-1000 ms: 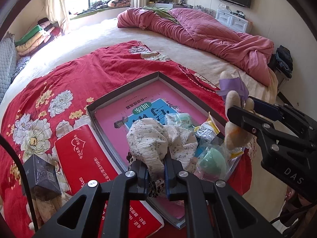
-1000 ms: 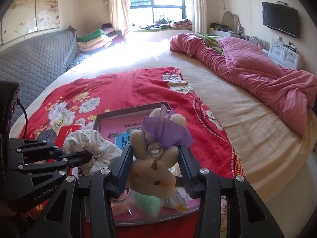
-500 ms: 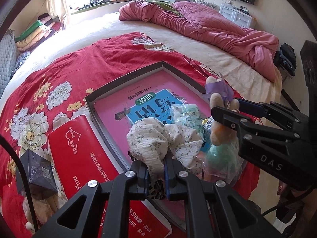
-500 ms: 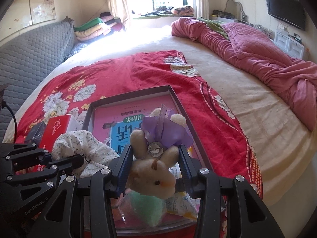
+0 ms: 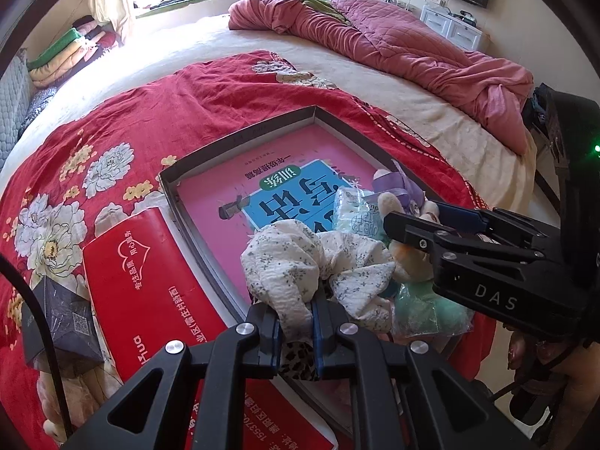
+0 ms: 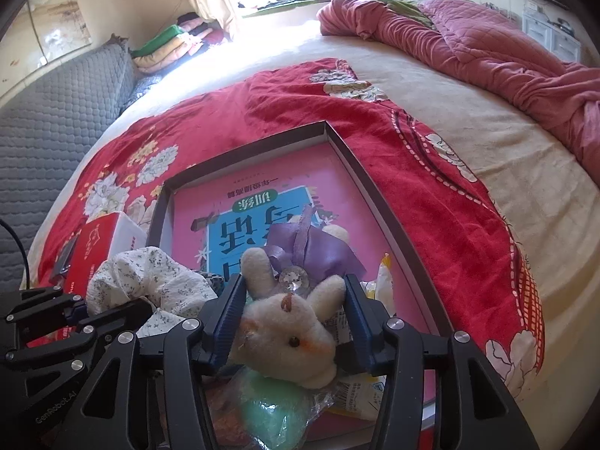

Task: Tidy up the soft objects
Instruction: 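Lower the scrunchie into the box and open the left tool while the right tool releases the bunny, then move both open tools back over the remaining soft items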

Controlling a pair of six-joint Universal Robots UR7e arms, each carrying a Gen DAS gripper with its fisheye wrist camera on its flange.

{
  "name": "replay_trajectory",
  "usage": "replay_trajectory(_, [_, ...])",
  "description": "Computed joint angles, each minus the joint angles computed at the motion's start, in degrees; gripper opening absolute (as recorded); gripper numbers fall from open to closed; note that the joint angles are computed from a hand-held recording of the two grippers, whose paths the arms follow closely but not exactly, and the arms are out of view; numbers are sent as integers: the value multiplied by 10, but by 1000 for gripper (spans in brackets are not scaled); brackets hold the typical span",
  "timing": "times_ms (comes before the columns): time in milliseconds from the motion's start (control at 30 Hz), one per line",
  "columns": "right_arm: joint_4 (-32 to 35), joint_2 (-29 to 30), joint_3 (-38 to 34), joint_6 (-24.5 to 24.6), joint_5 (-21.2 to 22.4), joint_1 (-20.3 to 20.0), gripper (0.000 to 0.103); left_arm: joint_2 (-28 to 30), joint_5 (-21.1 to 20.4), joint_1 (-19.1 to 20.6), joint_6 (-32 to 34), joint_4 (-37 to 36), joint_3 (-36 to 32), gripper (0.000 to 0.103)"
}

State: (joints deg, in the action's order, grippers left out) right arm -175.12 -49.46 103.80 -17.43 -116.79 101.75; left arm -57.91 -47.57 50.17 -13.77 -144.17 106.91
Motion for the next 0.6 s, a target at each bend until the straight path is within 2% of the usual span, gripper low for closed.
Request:
replay_trajectory(167, [-26,-10,10,2,8,4,64,-4,-18,4,-4,-11,1,17])
replay_trajectory(233, [-34,-12,13,2,5,6,70,-5,-22,5,-4,-10,1,25])
replay_trajectory(300, [-47,-15,17,-2,1,10,70,-7,-18,3,-6,-8,1,34])
replay_trajectory(400, [-61,-20,23,-6,-4,17,70,-13,-18,-1,-4,-18,7,40])
replay_trajectory(500, [-75,-26,30,-11,-5,24,70,-24,-9,-9,0,-38,18,50])
replay_trajectory(600, [-88,-31,34,-16,-4,34,71,-38,-4,-15,4,-53,29,51])
